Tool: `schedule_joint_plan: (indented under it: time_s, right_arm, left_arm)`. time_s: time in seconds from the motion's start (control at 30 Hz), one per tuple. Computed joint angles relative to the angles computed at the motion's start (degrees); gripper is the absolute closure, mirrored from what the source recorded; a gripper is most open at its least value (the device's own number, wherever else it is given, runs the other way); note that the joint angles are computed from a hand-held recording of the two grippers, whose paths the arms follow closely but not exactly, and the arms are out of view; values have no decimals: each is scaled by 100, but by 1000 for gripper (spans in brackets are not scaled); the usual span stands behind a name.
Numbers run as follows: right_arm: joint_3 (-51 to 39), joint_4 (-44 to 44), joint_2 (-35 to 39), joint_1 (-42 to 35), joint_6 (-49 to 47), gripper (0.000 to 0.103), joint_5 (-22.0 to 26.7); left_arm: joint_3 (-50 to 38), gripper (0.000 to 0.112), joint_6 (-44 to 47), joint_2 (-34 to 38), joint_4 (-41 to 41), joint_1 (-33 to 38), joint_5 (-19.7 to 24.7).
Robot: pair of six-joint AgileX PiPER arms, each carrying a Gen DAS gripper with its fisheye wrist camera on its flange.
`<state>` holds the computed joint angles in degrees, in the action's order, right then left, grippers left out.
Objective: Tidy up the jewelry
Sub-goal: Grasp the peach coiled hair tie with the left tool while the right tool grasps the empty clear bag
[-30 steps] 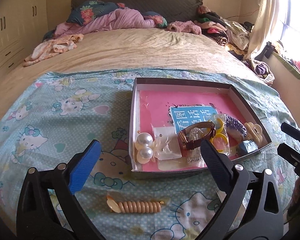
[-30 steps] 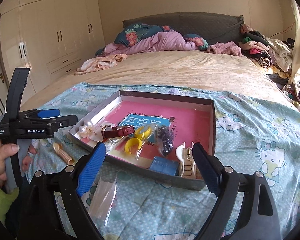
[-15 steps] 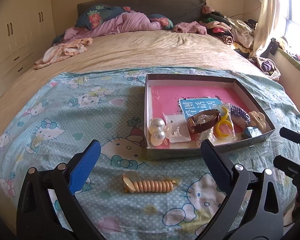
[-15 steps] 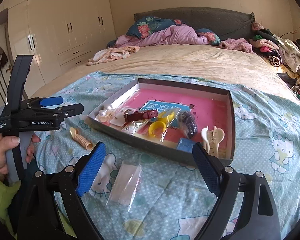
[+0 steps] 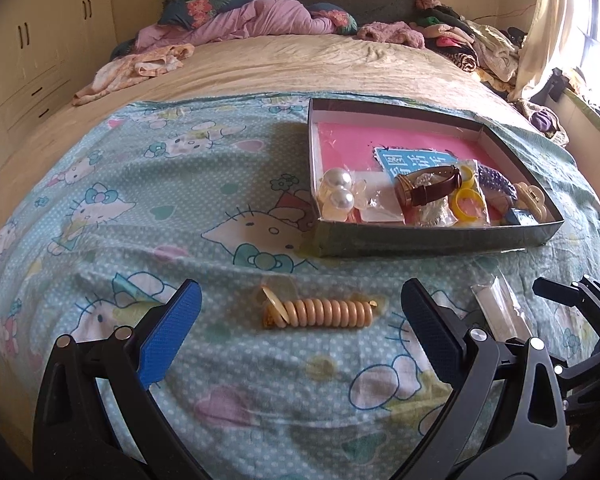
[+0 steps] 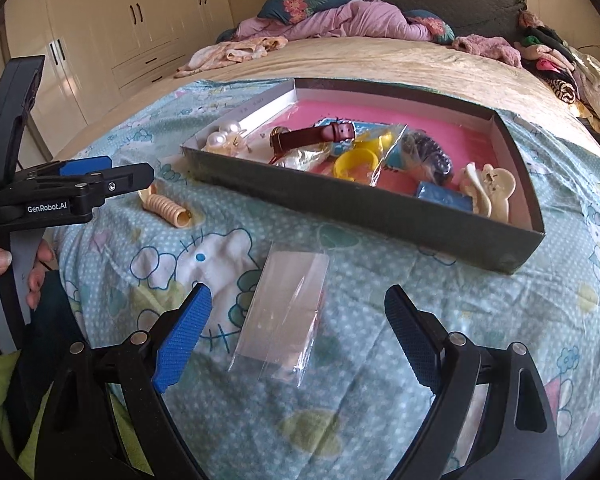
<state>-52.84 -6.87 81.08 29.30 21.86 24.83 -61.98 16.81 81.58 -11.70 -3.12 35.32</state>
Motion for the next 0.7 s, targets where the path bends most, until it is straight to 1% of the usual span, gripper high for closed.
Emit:
schedule_joint_plan:
  time_s: [0.07,0.13,0.17,0.2,0.27,0.33,0.4,0.43,0.47,0.5,0.7]
  right_arm:
    - [-7,81,79,34,-96,16,-48]
    - [-50,-133,180,110,93,16,-54]
    - [-55,-145,230,122,95,19,-85]
    - [-81,-216,296,148,160,25,-79]
    - [-125,-290,437,175,169,29,-77]
    - [-71,-538,491,204,364,31,-179]
    - [-3,-1006,499,273,722,42,-264]
    - [9,-1106,509,276,777,45,-290]
    - [28,-1040,501,246,687,52,-339]
    - [48,-902,484,193,518,56,-386]
    - [199,-9,264,-15,-470,58,-541]
  left_arm:
    - [55,19,106,34,-151,54,45]
    - [77,19,195,97,-289,92,111]
    - [77,19,148,142,-237,64,121]
    - [69,19,69,186,-161,24,124]
    - [48,19,75,285,-179,-5,121]
    - [-11,19,-28,414,-94,-58,163]
    - [-91,19,-95,568,-47,-95,229]
    - [-133,19,-128,640,-26,-99,263]
    - [-170,19,-187,714,11,-110,284]
    - [-194,19,-215,776,22,-112,290]
    - [-112,20,-248,847,0,-117,64]
